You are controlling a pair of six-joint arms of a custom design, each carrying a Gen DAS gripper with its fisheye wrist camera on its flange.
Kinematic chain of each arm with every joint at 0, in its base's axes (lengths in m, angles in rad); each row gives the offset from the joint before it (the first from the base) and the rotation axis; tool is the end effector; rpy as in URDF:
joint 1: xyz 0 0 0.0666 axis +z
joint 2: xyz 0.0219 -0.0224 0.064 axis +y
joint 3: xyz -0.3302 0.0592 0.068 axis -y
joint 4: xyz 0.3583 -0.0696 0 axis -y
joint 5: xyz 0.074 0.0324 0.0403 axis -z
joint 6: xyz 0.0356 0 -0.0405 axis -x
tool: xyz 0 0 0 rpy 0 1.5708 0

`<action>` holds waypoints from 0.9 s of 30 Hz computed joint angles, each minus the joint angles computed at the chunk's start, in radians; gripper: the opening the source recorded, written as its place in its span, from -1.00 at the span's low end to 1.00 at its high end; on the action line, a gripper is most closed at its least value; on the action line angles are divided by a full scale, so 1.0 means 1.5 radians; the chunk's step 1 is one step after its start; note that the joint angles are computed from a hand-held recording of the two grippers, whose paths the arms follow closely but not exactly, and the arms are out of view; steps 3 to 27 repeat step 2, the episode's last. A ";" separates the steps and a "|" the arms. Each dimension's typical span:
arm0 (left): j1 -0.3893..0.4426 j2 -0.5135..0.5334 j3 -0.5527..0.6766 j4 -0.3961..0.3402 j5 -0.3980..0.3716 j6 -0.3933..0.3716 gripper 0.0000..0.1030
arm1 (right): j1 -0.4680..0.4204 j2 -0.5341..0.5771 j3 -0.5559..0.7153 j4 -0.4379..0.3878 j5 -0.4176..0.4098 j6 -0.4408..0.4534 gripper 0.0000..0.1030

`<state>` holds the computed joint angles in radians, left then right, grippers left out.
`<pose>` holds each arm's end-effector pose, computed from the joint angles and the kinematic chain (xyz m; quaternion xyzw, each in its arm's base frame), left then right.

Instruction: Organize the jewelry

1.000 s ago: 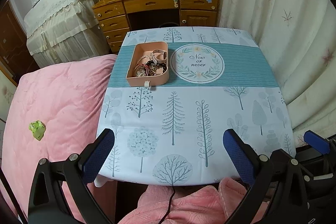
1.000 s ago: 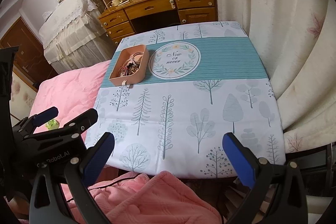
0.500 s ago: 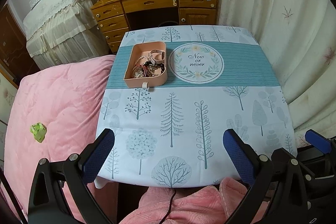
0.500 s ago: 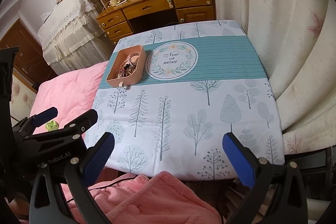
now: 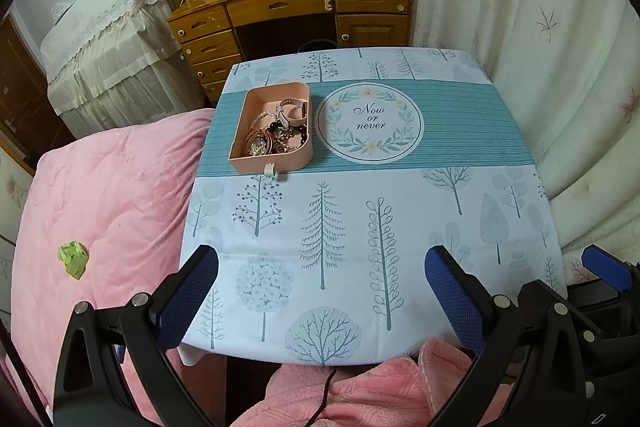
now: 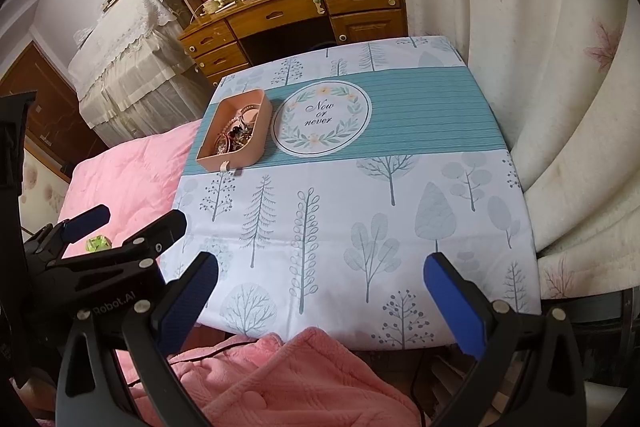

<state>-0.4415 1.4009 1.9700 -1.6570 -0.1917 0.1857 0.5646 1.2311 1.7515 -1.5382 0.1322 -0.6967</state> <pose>0.3511 -0.1589 0.5640 0.1006 0.9616 0.0150 0.2551 0.2934 0.1798 0.5496 0.0813 0.9566 0.1093 0.2575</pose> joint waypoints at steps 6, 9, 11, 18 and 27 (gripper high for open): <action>-0.001 0.010 0.010 -0.002 -0.001 -0.002 0.98 | -0.007 0.000 -0.002 0.003 -0.005 0.003 1.00; -0.001 0.010 0.010 -0.002 -0.001 -0.002 0.98 | -0.007 0.000 -0.002 0.003 -0.005 0.003 1.00; -0.001 0.010 0.010 -0.002 -0.001 -0.002 0.98 | -0.007 0.000 -0.002 0.003 -0.005 0.003 1.00; -0.001 0.010 0.010 -0.002 -0.001 -0.002 0.98 | -0.007 0.000 -0.002 0.003 -0.005 0.003 1.00; -0.001 0.010 0.010 -0.002 -0.001 -0.002 0.98 | -0.007 0.000 -0.002 0.003 -0.005 0.003 1.00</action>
